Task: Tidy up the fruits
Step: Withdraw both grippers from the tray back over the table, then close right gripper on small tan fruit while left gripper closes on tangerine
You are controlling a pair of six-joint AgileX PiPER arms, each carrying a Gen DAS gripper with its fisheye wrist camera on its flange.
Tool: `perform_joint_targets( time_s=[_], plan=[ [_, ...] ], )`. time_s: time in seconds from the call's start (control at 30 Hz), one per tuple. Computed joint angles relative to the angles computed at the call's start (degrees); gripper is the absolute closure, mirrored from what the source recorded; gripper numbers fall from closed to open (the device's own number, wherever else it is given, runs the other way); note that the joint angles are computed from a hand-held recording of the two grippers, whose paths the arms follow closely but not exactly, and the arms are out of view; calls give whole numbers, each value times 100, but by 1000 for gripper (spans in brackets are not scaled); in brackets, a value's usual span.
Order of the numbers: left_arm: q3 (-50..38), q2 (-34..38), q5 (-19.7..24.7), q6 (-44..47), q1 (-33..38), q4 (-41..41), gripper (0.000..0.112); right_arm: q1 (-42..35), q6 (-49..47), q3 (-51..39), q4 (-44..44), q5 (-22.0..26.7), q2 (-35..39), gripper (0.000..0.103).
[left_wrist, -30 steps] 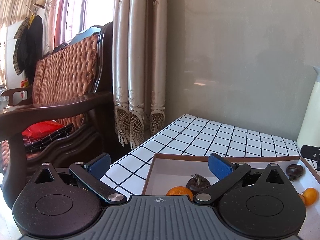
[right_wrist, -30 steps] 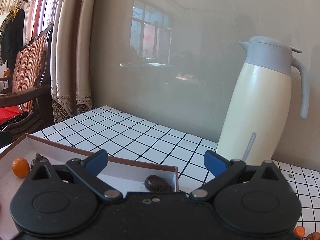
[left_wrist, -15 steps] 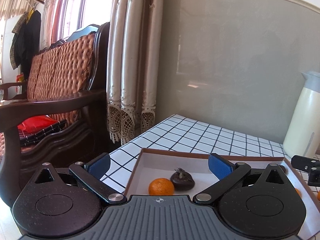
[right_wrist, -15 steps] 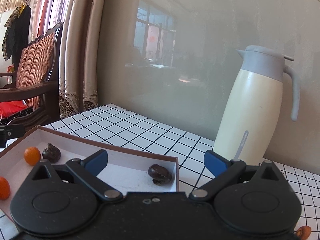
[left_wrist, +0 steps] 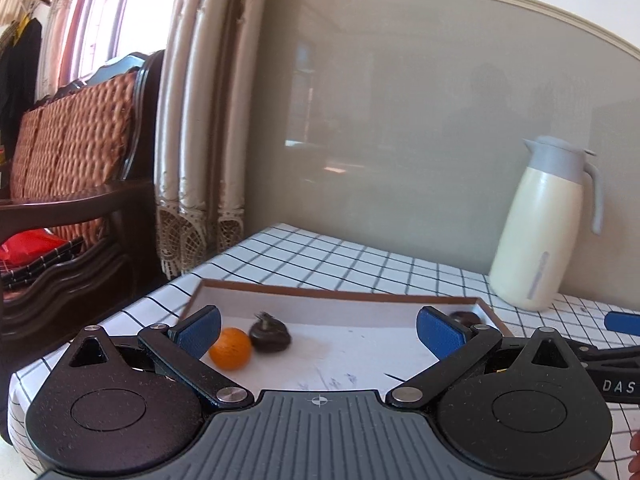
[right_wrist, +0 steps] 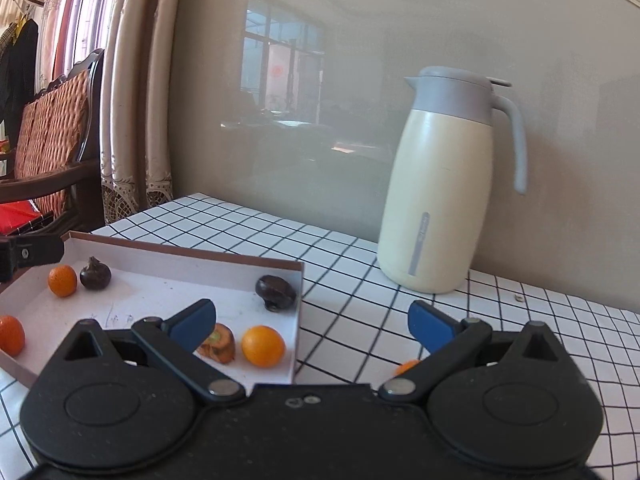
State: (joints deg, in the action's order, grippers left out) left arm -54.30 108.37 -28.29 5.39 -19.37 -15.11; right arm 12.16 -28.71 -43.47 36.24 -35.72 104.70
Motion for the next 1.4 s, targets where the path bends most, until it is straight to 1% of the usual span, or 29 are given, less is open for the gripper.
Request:
perform_joint_targets(
  time_s=[0.07, 0.27, 0.43, 0.63, 0.73, 0.87, 1.13, 1.27, 1.4],
  plan=[
    [132, -71, -21, -35, -118, 66, 9, -28, 4, 145, 33, -39, -114, 6],
    [312, -219, -78, 329, -531, -180, 9, -156, 108, 605, 6, -180, -460, 6],
    [298, -220, 1, 496, -758, -296, 9, -328, 128, 982, -24, -257, -703, 6],
    [294, -204, -85, 675, -1121, -481, 9, -667, 242, 1366, -210, -317, -990, 6],
    [202, -151, -19, 836, -1298, -622, 9, -841, 229, 1512, -275, -332, -1079, 6],
    [76, -69, 33, 1000, -1516, -770, 9, -1137, 261, 1700, -424, -339, -1147, 6],
    [-231, 139, 157, 1190, -1918, -969, 9, -2018, 287, 2057, -853, -264, -1175, 6],
    [-423, 276, 213, 1445, -2161, -1188, 9, -2501, 452, 2126, -1244, -63, -1151, 6],
    [-572, 379, 265, 1786, -2390, -1440, 9, -2786, 381, 2191, -1421, -43, -1069, 6]
  ],
)
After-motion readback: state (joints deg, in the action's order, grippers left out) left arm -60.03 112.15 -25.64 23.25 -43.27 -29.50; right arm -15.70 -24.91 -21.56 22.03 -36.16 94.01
